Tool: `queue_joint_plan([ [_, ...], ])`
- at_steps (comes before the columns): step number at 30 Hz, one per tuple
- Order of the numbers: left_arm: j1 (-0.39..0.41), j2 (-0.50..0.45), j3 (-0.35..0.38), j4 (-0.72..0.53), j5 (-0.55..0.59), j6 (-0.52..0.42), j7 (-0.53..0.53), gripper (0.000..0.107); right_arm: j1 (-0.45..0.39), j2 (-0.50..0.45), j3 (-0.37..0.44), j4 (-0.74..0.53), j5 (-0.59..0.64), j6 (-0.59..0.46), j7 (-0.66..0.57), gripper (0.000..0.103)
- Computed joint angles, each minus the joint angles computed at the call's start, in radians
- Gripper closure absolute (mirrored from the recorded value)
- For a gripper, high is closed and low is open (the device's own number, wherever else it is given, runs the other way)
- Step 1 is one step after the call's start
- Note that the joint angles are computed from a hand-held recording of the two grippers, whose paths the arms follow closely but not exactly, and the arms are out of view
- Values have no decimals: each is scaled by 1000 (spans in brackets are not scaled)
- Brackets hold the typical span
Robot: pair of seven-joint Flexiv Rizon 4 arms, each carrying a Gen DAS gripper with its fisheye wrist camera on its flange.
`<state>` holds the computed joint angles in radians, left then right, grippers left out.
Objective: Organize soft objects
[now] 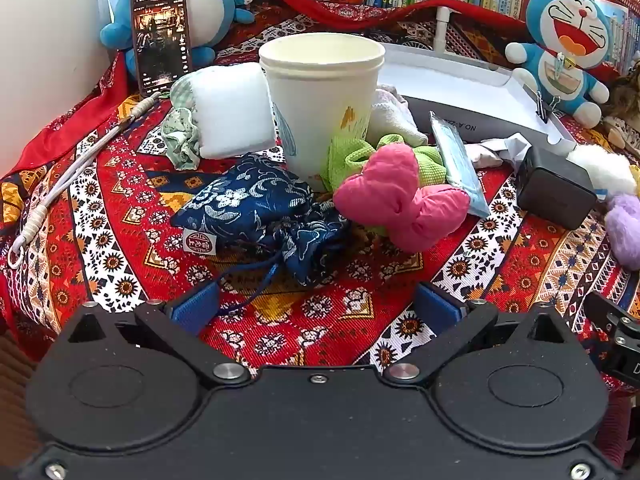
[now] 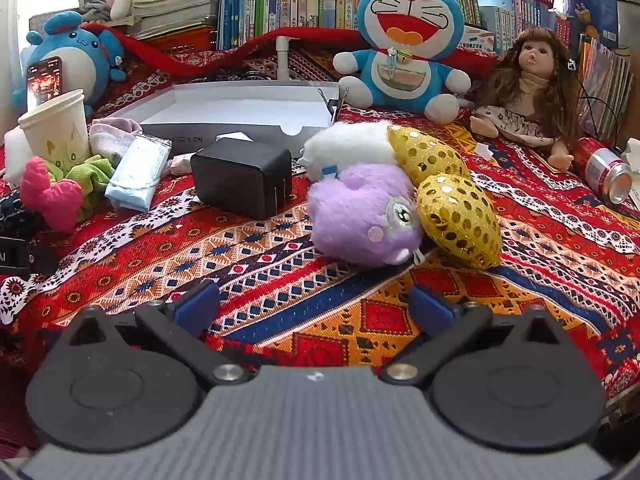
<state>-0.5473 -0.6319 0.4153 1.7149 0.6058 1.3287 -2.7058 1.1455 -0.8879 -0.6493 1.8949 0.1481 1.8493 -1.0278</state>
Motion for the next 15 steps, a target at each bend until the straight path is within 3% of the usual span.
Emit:
queue_joint_plan([
  [15, 4, 2, -6, -1, 6, -5, -3, 4, 12, -2, -17, 4, -16, -15, 6, 0],
])
